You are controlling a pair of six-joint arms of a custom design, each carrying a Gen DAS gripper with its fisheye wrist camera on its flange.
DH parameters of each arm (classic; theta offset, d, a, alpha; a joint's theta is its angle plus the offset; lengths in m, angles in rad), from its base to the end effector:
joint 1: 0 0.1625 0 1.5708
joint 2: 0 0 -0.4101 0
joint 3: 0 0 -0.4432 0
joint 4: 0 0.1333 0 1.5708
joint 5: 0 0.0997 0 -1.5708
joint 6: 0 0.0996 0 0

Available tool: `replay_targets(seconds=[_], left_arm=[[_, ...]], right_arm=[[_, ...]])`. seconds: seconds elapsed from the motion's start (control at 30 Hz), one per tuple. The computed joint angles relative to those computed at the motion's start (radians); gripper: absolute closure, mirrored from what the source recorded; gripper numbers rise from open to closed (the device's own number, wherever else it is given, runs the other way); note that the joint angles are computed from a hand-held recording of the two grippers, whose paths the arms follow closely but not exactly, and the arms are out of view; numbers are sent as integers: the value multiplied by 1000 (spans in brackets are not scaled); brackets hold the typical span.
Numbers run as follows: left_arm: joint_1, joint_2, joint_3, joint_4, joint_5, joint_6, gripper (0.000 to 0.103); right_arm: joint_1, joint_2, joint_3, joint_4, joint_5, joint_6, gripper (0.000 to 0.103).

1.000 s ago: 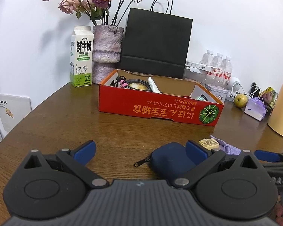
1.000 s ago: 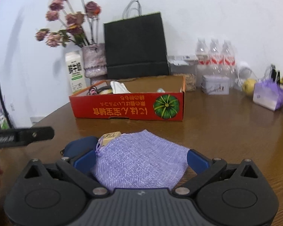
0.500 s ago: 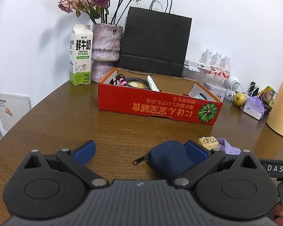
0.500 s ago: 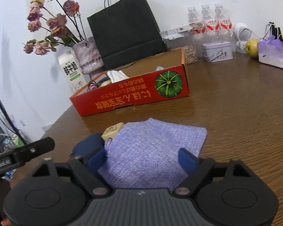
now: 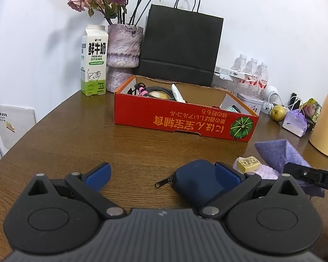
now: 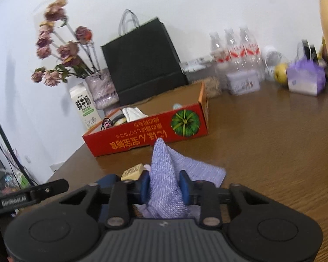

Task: Organize objects
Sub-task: 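Lower the left gripper onto the navy zip pouch and close it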

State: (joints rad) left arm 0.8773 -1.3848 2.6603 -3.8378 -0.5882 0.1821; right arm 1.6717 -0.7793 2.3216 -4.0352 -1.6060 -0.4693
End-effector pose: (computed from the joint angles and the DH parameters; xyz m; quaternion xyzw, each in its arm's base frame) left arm -0.0291 -0.3732 0.1947 0.1255 0.7976 -0.5107 0.2954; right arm 0.1739 -0.4286 0.0270 0.2443 -0.8615 0.4344 0.0970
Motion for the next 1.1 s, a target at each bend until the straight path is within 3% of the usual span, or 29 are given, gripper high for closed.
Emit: replay_targets(seconds=[0.2,0.43,0.6,0.77,0.93,1.03,1.1], left_arm=[[4,-3,-2,24,0,-11,0],[11,2,-8,60,-4,-24,0],[-5,17,-12,132,0,-100,0],[-58,96,-22,143,1,-168,0],[-110,214,-62,169,98,-265,0],[-117,245,-88,279,166,-388,0],[-107,232,-96,374,167,-477,0]], right_arm=[[20,46,4,-148,-30,-180,84],[-6,35,14,-213,-59,-265,84],[-33,20,17,-237,-56,-248,84],[-16,53,6,-278,-75,-298,84],[-12,55,15,-288,-56,-305,84],[-18,51,25,-293,-30,-308,84],[-22,46,32,-289,-10,-310,84]])
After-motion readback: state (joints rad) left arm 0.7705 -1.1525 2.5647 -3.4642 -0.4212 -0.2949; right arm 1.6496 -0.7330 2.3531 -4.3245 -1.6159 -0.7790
